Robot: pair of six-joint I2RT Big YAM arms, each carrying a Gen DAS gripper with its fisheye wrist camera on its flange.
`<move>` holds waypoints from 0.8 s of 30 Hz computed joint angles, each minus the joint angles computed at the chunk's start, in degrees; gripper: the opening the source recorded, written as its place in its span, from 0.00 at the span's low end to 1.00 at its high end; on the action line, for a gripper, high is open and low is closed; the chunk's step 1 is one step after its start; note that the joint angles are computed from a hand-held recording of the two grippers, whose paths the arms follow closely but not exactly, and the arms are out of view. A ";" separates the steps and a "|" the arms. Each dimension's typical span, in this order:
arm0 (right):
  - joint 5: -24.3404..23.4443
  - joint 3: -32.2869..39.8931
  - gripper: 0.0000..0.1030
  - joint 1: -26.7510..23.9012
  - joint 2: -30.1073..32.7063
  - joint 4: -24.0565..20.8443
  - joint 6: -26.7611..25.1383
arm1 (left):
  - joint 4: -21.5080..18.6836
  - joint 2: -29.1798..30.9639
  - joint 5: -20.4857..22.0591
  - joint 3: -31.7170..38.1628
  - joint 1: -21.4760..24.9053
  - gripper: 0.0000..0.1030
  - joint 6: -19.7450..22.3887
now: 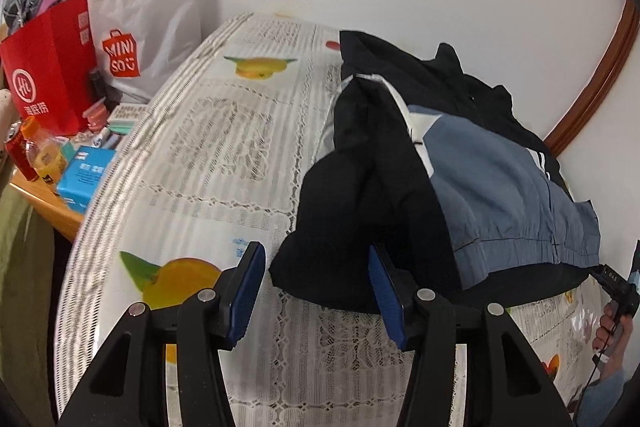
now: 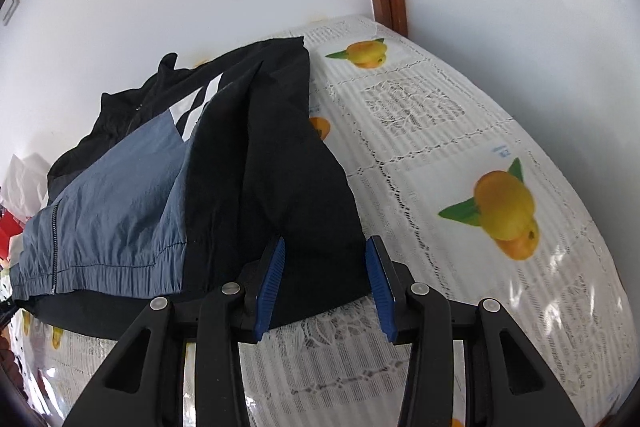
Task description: Fold large clothes
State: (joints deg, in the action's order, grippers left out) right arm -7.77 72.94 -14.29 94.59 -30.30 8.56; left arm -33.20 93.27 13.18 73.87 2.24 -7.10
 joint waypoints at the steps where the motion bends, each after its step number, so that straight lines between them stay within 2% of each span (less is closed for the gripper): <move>1: 0.15 0.26 0.40 0.09 0.31 0.04 -0.05 | -0.41 0.62 0.56 0.37 -0.08 0.49 0.14; 4: 0.39 1.22 0.40 0.25 1.44 -0.01 -0.45 | -0.52 1.62 0.52 0.88 -0.54 0.45 -0.08; 7: 0.05 1.71 0.36 0.11 2.03 -0.16 -0.78 | -0.39 1.58 1.15 0.73 -0.65 0.33 0.06; 9: 0.06 1.66 0.14 0.24 2.04 -0.28 -1.98 | -0.37 1.00 1.03 0.29 -0.65 0.20 0.14; 11: -0.20 0.70 0.08 0.33 1.28 0.87 -3.71 | -0.52 0.33 2.03 -0.15 -0.60 0.13 1.53; 15: -0.13 -0.75 0.06 0.33 -0.45 1.00 -5.63 | 0.36 -2.08 -0.10 -2.16 -0.98 0.10 2.76; 24: -1.64 -7.06 0.06 -1.29 -7.78 -0.49 -8.88 | -1.04 -8.40 0.06 -7.78 -0.16 0.10 3.05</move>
